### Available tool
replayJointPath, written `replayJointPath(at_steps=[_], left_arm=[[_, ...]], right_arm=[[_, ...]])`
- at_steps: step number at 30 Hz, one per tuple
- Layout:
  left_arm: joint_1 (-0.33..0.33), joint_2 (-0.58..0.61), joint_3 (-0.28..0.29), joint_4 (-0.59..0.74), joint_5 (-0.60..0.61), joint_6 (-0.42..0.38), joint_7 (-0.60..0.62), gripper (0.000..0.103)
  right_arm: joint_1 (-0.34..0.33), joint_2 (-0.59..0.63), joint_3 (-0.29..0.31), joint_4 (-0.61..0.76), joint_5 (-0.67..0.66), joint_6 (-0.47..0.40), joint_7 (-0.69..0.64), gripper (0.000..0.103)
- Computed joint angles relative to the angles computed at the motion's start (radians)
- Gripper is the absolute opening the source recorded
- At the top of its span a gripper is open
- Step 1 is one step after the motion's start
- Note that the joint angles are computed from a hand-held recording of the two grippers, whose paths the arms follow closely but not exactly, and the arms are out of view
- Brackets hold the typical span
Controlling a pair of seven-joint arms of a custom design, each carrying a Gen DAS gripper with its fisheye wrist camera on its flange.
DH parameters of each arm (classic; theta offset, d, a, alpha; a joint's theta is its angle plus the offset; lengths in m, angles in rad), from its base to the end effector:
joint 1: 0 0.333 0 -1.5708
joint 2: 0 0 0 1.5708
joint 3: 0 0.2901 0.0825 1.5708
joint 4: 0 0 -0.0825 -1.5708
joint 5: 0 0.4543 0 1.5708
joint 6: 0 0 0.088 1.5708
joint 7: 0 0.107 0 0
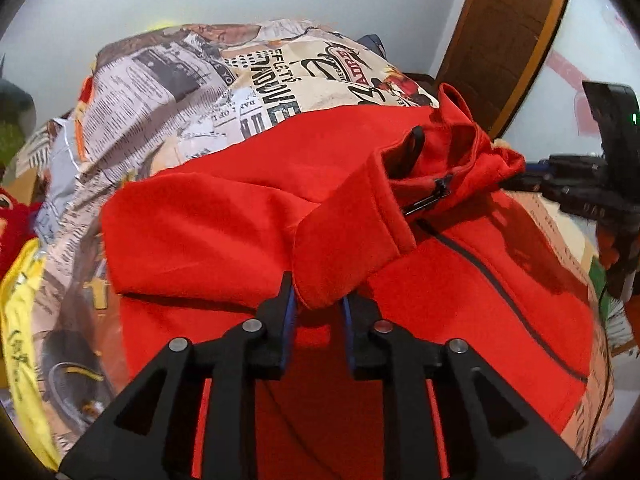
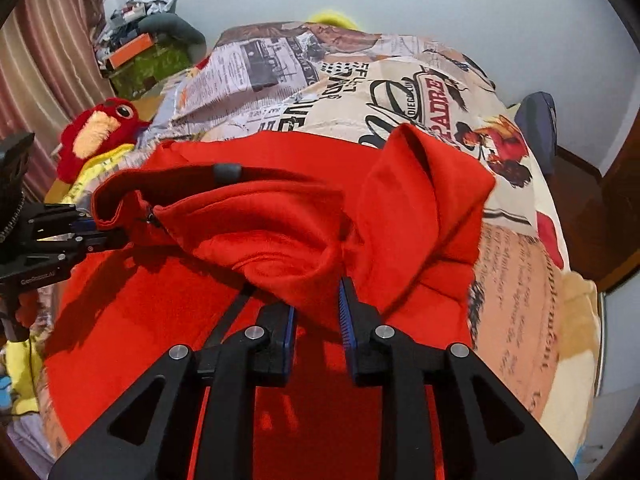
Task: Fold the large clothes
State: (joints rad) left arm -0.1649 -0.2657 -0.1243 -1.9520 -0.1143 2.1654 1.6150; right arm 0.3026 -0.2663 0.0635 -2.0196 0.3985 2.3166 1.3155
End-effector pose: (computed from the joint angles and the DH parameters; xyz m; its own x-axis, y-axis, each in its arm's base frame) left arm 0.5645 -0.1794 0.6086 -0.3053 -0.9503 0.0606 -0.8532 0.2447 -0.4606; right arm 0.5537 0.2233 0.5908 0.4759 -0.8484 -0.2316 -0.7772 -0.2824 -0.5623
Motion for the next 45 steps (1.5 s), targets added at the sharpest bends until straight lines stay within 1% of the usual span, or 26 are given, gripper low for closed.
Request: replayJointPath(at_steps=[2,6,9,10,12,14,15,18,21,22,24,25,26,28,31,33,34,35,37,38,39,40,41,43,45], left_arm=[[0.006,-0.021,0.000,0.000,0.023,-0.018,0.003,0.020],[0.018,-0.043,0.013,0.019,0.033,-0.006,-0.003,0.020],[0.039,-0.034,0.017,0.056,0.063,0.024,-0.032,0.031],[0.051,-0.021,0.013,0.077,0.090,0.038,-0.055,0.034],[0.067,0.018,0.011,0.122,0.125,0.043,-0.085,0.034],[0.080,0.080,0.015,0.183,0.136,0.036,-0.109,0.034],[0.087,0.107,0.017,0.205,0.135,0.032,-0.120,0.034],[0.105,0.207,0.019,0.282,0.114,0.000,-0.154,0.034],[0.118,0.291,0.013,0.326,0.071,-0.042,-0.171,0.034],[0.121,0.302,0.009,0.327,0.065,-0.046,-0.171,0.034],[0.122,0.328,-0.002,0.319,0.051,-0.058,-0.167,0.034],[0.122,0.327,-0.007,0.307,0.042,-0.059,-0.160,0.034],[0.120,0.329,-0.013,0.293,0.031,-0.061,-0.146,0.034],[0.115,0.326,-0.020,0.270,0.043,-0.066,-0.134,0.036],[0.103,0.301,-0.025,0.216,0.108,-0.041,-0.133,0.041],[0.100,0.282,-0.023,0.191,0.123,-0.032,-0.135,0.042],[0.099,0.277,-0.022,0.186,0.122,-0.035,-0.136,0.042],[0.101,0.266,-0.019,0.174,0.116,-0.038,-0.141,0.043],[0.102,0.242,-0.015,0.149,0.108,-0.042,-0.151,0.044],[0.103,0.232,-0.013,0.138,0.107,-0.042,-0.153,0.046],[0.103,0.221,-0.012,0.126,0.109,-0.040,-0.159,0.047],[0.102,0.221,-0.011,0.128,0.110,-0.044,-0.166,0.048],[0.102,0.209,-0.010,0.119,0.105,-0.049,-0.171,0.048],[0.101,0.200,-0.009,0.115,0.109,-0.056,-0.174,0.048],[0.096,0.186,-0.013,0.114,0.138,-0.073,-0.176,0.048]], right_arm=[[-0.001,-0.022,-0.013,-0.007,0.026,-0.018,-0.007,0.020],[-0.007,-0.046,-0.024,-0.004,0.060,0.001,-0.004,0.021],[-0.012,-0.028,-0.020,0.031,0.066,0.045,0.013,0.023],[-0.011,-0.012,-0.018,0.050,0.065,0.054,0.016,0.025],[-0.013,0.038,-0.006,0.104,0.046,0.075,0.046,0.036],[-0.012,0.096,0.006,0.160,0.028,0.098,0.085,0.043],[-0.009,0.115,0.006,0.177,0.033,0.102,0.090,0.044],[0.007,0.229,0.011,0.289,0.086,0.066,0.103,0.044],[0.010,0.321,0.022,0.369,0.127,0.017,0.129,0.045],[0.011,0.352,0.026,0.391,0.132,-0.004,0.147,0.045],[0.014,0.396,0.029,0.416,0.102,-0.033,0.194,0.045],[0.017,0.412,0.027,0.420,0.065,-0.046,0.228,0.045],[0.020,0.422,0.023,0.418,0.018,-0.057,0.261,0.045],[0.016,0.415,0.015,0.391,-0.032,-0.052,0.295,0.045],[-0.007,0.367,0.001,0.318,-0.059,-0.025,0.305,0.045],[-0.017,0.334,-0.010,0.280,-0.129,-0.012,0.349,0.045],[-0.022,0.310,-0.017,0.251,-0.185,0.000,0.383,0.045],[-0.033,0.287,-0.022,0.222,-0.202,0.006,0.393,0.045],[-0.054,0.265,-0.029,0.193,-0.192,-0.004,0.403,0.045],[-0.064,0.251,-0.033,0.173,-0.221,-0.009,0.426,0.045],[-0.071,0.244,-0.032,0.163,-0.293,-0.012,0.465,0.045],[-0.079,0.233,-0.030,0.147,-0.406,-0.019,0.525,0.045],[-0.086,0.228,-0.030,0.140,-0.450,-0.029,0.550,0.045],[-0.106,0.205,-0.041,0.118,-0.436,-0.065,0.548,0.045],[-0.122,0.177,-0.047,0.099,-0.396,-0.072,0.550,0.045]])
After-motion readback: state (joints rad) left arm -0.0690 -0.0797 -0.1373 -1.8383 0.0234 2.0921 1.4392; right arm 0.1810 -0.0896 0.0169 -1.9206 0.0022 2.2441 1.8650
